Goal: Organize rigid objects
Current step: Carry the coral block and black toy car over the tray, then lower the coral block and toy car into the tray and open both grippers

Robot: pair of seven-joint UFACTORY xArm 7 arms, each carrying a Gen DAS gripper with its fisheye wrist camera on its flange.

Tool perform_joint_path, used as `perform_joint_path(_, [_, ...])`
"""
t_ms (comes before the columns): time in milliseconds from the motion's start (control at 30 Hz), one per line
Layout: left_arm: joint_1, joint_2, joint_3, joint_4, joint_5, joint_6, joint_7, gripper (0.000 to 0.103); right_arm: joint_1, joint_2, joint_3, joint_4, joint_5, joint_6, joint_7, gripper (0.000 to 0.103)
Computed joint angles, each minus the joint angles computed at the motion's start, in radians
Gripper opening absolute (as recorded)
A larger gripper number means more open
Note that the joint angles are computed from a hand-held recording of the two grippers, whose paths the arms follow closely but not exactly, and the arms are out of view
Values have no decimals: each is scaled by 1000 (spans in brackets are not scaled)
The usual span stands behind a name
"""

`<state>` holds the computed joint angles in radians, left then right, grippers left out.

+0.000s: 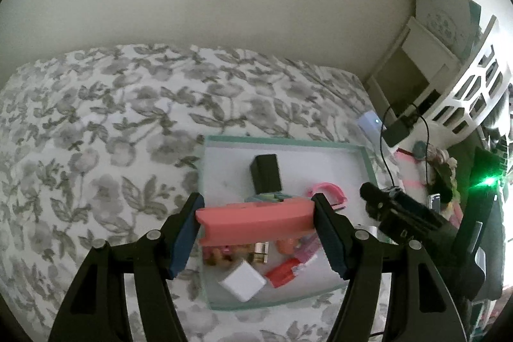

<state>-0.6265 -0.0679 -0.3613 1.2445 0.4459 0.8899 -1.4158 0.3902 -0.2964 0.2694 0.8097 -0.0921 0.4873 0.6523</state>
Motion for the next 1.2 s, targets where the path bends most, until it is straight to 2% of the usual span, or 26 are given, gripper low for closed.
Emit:
perform_joint_path(100, [-8,36,-2,25,9,-6,4,70,-37,-11,12,-4,-61,33,39,78])
perform_joint_path(333, [-44,94,20,61,26,-31,11,70,-52,-20,-2,-25,-76,57,49,78])
perform_joint_path(567, [-67,126,43,61,58,-68,1,70,-44,3,-25,-32,-27,79,36,78])
perform_joint_path(667, [-77,154,49,77,65,-56,11,70,-32,19,-34,-30,5,90,14,78])
perform_joint_path(900, [-97,205,70,90,-1,-76,57,70,-20,51,-28,-10,4,118,-7,78])
perform_joint_path(1200, [-118,264,89,121,-66,-26,113,70,-4,97,-35,7,24,128,-44,78])
